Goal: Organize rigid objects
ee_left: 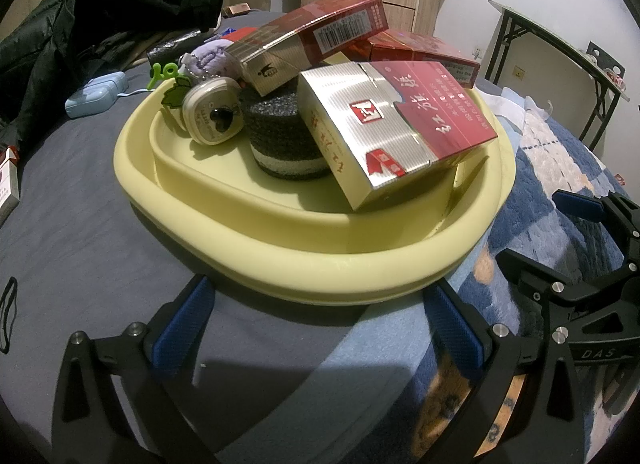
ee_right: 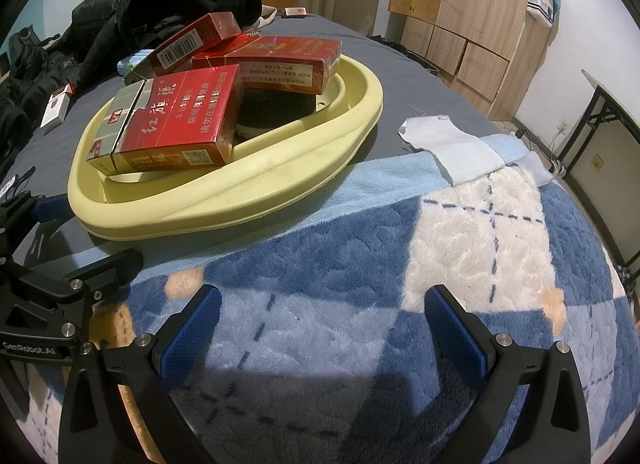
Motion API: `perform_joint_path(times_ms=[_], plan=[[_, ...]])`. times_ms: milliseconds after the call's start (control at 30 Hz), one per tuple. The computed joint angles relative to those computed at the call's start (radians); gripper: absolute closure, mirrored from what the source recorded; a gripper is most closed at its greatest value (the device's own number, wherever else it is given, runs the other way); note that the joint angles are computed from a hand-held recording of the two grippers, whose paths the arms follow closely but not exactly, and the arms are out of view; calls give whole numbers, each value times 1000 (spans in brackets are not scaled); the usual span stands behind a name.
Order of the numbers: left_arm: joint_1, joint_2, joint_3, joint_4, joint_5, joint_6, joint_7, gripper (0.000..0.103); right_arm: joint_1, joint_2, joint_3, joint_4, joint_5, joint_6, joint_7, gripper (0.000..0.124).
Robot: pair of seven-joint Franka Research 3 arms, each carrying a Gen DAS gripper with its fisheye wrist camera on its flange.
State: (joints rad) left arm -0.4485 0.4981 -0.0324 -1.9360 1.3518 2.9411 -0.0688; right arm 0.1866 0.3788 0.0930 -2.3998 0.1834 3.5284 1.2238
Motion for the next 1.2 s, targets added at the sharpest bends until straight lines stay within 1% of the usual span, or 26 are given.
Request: perform_joint_path(times_ms=[400,500,567,1200], plan=[[-2,1,0,1,-6,0,4,0,13,-2,-8,-2,10,2,-6,21],[-2,0,2,0,-3,2,1,0,-1,0,1,-1,-1,0,-1,21],[-2,0,2,0,-3,0,3,0,8,1,-7,1,6,2,-7,21],[-1,-3,1,-4,1,1,-2,0,7,1,-4,0,8,3,-9,21]])
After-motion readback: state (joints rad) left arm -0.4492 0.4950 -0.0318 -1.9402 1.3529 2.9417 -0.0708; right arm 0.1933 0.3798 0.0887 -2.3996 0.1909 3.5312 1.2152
